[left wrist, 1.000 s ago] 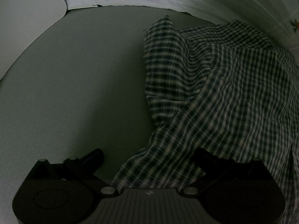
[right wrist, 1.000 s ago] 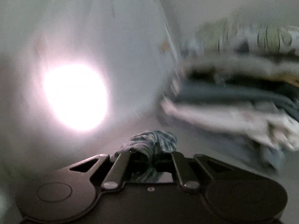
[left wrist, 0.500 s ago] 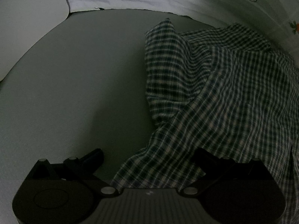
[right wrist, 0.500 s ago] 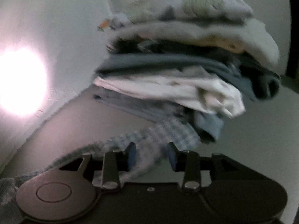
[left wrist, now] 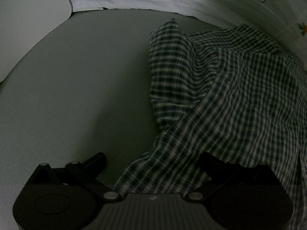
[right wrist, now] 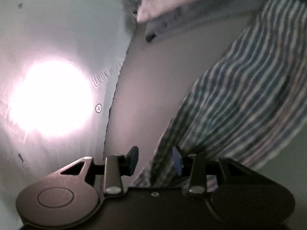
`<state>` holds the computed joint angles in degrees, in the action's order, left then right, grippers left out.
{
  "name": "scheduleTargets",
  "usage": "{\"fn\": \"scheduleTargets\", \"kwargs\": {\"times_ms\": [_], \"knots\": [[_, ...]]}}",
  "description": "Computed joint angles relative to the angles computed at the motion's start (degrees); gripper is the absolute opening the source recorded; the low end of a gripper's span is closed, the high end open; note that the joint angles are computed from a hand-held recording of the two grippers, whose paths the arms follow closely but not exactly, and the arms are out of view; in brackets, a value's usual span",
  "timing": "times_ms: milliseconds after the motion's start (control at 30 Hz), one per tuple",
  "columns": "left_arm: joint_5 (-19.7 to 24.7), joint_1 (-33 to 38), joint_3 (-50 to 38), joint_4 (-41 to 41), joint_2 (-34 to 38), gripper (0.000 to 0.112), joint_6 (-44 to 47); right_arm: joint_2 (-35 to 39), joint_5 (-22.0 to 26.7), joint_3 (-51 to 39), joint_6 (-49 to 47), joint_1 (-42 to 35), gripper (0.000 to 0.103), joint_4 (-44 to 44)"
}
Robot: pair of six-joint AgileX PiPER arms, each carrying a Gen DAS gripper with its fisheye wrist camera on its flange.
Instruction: Fold clothes
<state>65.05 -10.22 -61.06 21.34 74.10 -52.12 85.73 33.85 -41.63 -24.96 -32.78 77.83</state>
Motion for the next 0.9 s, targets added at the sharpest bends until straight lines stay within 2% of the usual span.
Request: {"fn": "scheduleTargets", "kwargs": {"times_ms": [67, 200, 267, 333, 367, 400, 467, 600, 667, 733, 800, 900], "knots": [[0.0, -0.4, 0.2, 0.3, -0.1, 0.103, -0.6, 2.3, -1.4, -2.2, 3.8, 2.7, 0.040, -0.9], [0.3, -1.5, 0.4, 1.2, -0.2, 0.103, -2.5, 7.4, -2.6, -7.6, 18.1, 6.7, 0.036, -9.5], [0.5, -2.0, 0.5, 1.6, -0.2, 0.103, -3.3, 9.8, -1.3, -9.2, 22.0, 7.1, 0.028, -10.2], [0.5, -2.2, 0.6, 1.8, -0.3, 0.103, -3.6, 11.4, -2.2, -11.6, 26.1, 8.6, 0.009, -14.2], [0.5, -2.5, 0.7, 2.0, -0.3, 0.103, -4.0, 11.8, -3.2, -12.1, 26.0, 9.2, 0.006, -14.6], [0.5, -2.7, 0.8, 2.2, -0.4, 0.103, -4.3, 12.3, -4.6, -12.0, 23.7, 9.7, 0.002, -12.7], [0.3, -3.3, 1.1, 2.7, -0.6, 0.103, -5.0, 12.5, -4.2, -10.6, 13.6, 9.1, 0.000, -2.8], [-0.3, -3.5, 1.8, 3.3, -0.9, 0.103, -5.4, 4.8, 5.3, -2.5, -9.2, 3.6, 0.000, 18.7], [-0.4, -3.6, 1.8, 3.6, -0.9, 0.103, -5.6, -1.0, 12.3, 3.0, -15.1, -0.9, 0.000, 21.2], [-0.6, -3.7, 2.0, 4.0, -1.1, 0.103, -5.9, -7.8, 18.5, 7.2, -12.9, -7.1, 0.000, 14.5], [-0.5, -4.2, 2.2, 4.7, -1.2, 0.103, -6.7, -13.7, 20.1, 10.7, -9.4, -11.9, 0.000, 3.0], [-0.4, -4.8, 2.4, 5.3, -1.4, 0.103, -7.5, -17.6, 18.8, 15.5, -2.5, -15.2, 0.000, -14.2]]}}
